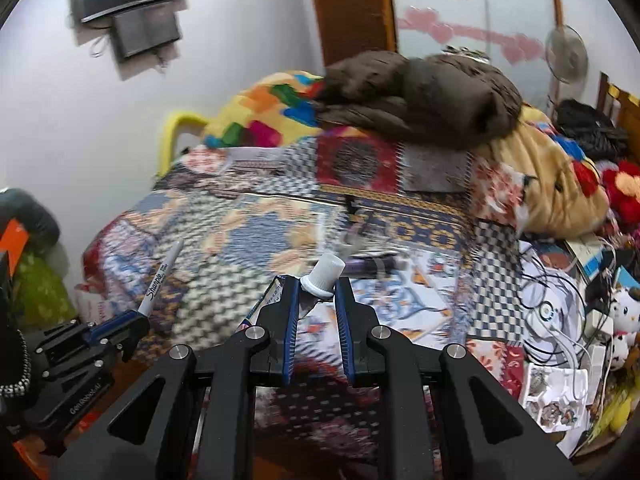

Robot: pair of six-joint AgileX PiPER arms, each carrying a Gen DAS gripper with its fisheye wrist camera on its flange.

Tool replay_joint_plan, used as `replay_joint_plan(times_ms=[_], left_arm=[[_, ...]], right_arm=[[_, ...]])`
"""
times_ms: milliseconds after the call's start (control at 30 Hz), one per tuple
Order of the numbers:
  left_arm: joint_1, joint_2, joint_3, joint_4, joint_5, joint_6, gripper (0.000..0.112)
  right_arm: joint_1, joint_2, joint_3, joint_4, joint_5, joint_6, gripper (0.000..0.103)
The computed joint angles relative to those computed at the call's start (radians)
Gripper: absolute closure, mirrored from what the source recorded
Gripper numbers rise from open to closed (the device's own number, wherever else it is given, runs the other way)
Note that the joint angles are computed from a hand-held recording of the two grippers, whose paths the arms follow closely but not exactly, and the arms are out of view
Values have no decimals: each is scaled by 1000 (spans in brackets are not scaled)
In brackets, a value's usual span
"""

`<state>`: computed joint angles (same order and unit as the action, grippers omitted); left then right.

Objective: Collect trash
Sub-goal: 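Carry the marker and tube with both grippers over the white bucket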

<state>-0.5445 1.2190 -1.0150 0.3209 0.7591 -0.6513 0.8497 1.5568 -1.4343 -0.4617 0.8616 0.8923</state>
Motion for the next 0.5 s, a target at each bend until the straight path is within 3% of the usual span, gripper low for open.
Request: replay_joint_plan(times_ms=[367, 500], left_arm=[[11, -456, 146, 77, 319, -68, 101], [178, -597, 193, -23, 382, 66, 101]], right_arm=[[264, 109, -168, -40, 69, 28, 86], [339, 196, -261, -21, 86, -6, 86]])
